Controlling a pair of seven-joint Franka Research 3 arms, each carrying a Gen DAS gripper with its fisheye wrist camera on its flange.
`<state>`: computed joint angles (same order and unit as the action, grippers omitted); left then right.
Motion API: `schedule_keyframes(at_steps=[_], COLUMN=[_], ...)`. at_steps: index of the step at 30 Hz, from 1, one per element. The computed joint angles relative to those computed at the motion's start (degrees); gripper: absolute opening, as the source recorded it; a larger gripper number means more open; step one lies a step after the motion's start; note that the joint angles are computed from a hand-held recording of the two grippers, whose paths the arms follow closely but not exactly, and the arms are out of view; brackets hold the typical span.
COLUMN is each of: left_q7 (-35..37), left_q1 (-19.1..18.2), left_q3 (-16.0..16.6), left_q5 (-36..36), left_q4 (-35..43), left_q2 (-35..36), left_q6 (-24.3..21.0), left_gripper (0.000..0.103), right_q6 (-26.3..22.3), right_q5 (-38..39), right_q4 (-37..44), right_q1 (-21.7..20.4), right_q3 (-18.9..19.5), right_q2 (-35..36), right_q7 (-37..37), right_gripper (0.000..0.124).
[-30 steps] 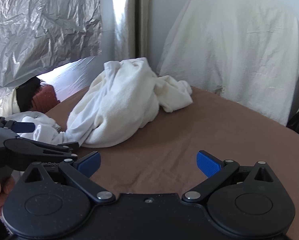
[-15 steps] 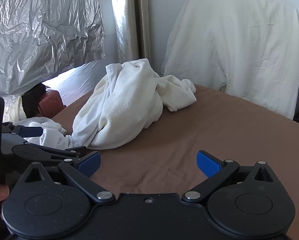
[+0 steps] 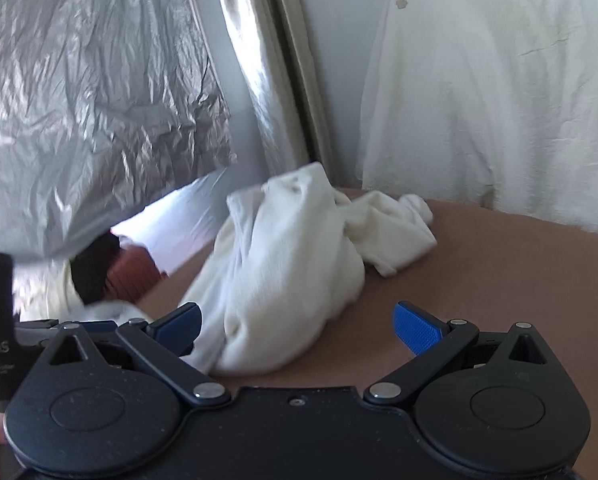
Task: Fold clothes
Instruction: 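Reach both grippers into the white sweatshirt and close on the fabric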
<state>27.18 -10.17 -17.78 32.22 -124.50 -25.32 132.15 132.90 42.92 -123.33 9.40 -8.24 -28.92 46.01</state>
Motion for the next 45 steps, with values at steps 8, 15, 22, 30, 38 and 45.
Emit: schedule_keyframes(at_steps=[8,15,22,30,38,45], left_q7=[-0.26,6.51,11.93,33.90,42.19,46.02], left_q1=[5.18,7.27,5.18,-5.08,-1.14,1.69], left_q3=[7.38,11.69,17.50,25.86,19.85,13.33], left_q5=[-2.88,-10.43,-23.39,-52.81,-67.30,-69.78], left_q4=[-2.73,-8.26,-8.87,2.55,1.77,3.45], left_q2=[5.89,8.47,13.67,23.11,23.33,21.43], left_q6=[19.02,29.87,40.11,20.58,24.93,26.02], left_gripper=[0.103,0.102,0.103,0.103,0.081,0.067], right_q6=[0.16,6.94,0.40,-1.15,1.27,-5.95], right_q5=[3.48,1.96,11.02,13.90,17.23,25.50], right_q4=[12.28,18.04,27.71,29.69,26.85,23.98], right_q1=[2.45,1.72,-3.21,-5.57,-6.20,-8.22], right_q3=[3.06,6.91,8.65,10.86,12.22,10.03], right_q2=[14.38,26.90,38.01,41.51,40.22,35.76], right_q7=[-0.81,-0.76,5.50,5.26,1.41,-3.43], right_gripper=[0.103,0.103,0.103,0.103,0.099,0.084])
